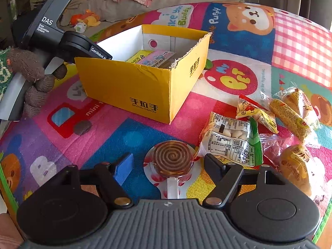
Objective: Organize objects
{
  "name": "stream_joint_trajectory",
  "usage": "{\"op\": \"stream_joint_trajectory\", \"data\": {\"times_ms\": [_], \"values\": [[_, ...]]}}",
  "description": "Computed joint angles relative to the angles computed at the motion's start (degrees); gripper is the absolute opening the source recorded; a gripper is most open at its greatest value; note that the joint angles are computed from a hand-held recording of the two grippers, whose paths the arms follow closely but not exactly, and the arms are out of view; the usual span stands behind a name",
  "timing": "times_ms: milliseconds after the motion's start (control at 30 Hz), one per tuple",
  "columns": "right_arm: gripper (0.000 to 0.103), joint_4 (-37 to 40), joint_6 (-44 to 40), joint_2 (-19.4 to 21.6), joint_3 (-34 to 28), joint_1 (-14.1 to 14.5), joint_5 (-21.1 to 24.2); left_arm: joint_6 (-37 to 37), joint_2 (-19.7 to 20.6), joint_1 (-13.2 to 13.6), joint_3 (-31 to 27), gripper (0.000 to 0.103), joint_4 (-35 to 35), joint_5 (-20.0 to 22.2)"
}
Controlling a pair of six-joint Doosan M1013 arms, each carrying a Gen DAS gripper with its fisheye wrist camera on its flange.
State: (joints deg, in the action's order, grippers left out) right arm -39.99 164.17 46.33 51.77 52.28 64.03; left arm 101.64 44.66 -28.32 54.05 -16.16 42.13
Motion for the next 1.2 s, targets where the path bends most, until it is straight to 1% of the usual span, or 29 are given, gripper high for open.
{"op": "stream_joint_trajectory", "data": {"times_ms": [67, 200, 367, 467, 567, 600, 633, 667, 700, 767, 867, 967, 1033, 1067, 1100, 1133, 1167, 1200], "values": [[0.072, 0.20, -0.25, 0.12, -0.33, 0.00, 0.26, 0.14, -0.01, 0.08, 0.08, 0.014, -0.36, -0.07], [0.059, 0.41, -1.08, 0.13, -0.62, 0.16, 0.15, -0.14, 0.00, 0.03, 0.04, 0.014, -0.11, -0.06], [0.059, 1.39, -0.84, -0.27, -0.30, 0.59, 0.59, -0.20, -0.02, 0.04, 0.14, 0.014, -0.17, -0.20], [0.059, 2.78, 0.80, -1.66, 1.18, 0.75, -0.84, -0.20, -0.02, 0.05, 0.12, 0.014, -0.18, -0.16], [0.057, 1.05, 2.63, -3.31, 2.31, 1.40, -1.97, -0.48, -0.04, 0.02, 0.16, 0.014, -0.02, -0.25], [0.044, 0.03, 2.94, -3.85, 2.48, 1.63, -2.37, -0.57, -0.04, 0.02, 0.17, 0.014, -0.02, -0.26], [0.038, -0.65, 2.99, -4.24, 2.31, 1.78, -2.49, -0.66, -0.03, 0.03, 0.17, 0.014, -0.04, -0.27], [0.022, -1.88, 3.33, -4.63, 2.17, 1.95, -2.73, -0.66, -0.06, 0.03, 0.23, 0.014, -0.09, -0.33], [0.020, -3.52, 3.59, -5.06, 1.94, 2.07, -2.97, -0.60, -0.08, 0.06, 0.30, 0.014, -0.23, -0.38], [0.020, -7.04, 4.05, -5.66, 1.52, 2.28, -3.45, -0.61, -0.09, 0.10, 0.34, 0.014, -0.47, -0.40], [0.020, -10.38, 3.53, -5.56, 0.27, 2.37, -2.01, -0.94, -0.05, 0.04, 0.16, 0.014, -0.06, -0.14], [0.020, -11.26, 3.23, -5.06, -0.80, 2.34, 0.71, -0.39, -0.08, 0.11, 0.23, 0.014, -0.48, -0.18], [0.023, -11.18, 3.01, -4.94, -0.60, 2.56, 1.93, -0.35, -0.14, 0.12, 0.37, 0.014, -0.54, -0.31], [0.026, -10.84, 2.62, -4.82, -0.49, 2.69, 2.46, -0.46, -0.14, 0.12, 0.37, 0.014, -0.45, -0.31], [0.035, -10.37, 1.78, -4.52, -0.48, 2.98, 3.53, -0.62, -0.15, 0.08, 0.39, 0.014, -0.22, -0.36], [0.040, -9.84, 0.89, -4.15, -0.63, 3.14, 4.46, -0.72, -0.18, 0.03, 0.44, 0.014, 0.02, -0.45], [0.050, -9.14, 0.12, -3.85, -0.54, 3.28, 5.08, -0.68, -0.20, 0.03, 0.50, 0.014, 0.00, -0.51], [0.056, -8.22, -0.48, -3.68, -0.30, 3.30, 5.09, -0.60, -0.20, 0.06, 0.51, 0.014, -0.16, -0.55]]}}
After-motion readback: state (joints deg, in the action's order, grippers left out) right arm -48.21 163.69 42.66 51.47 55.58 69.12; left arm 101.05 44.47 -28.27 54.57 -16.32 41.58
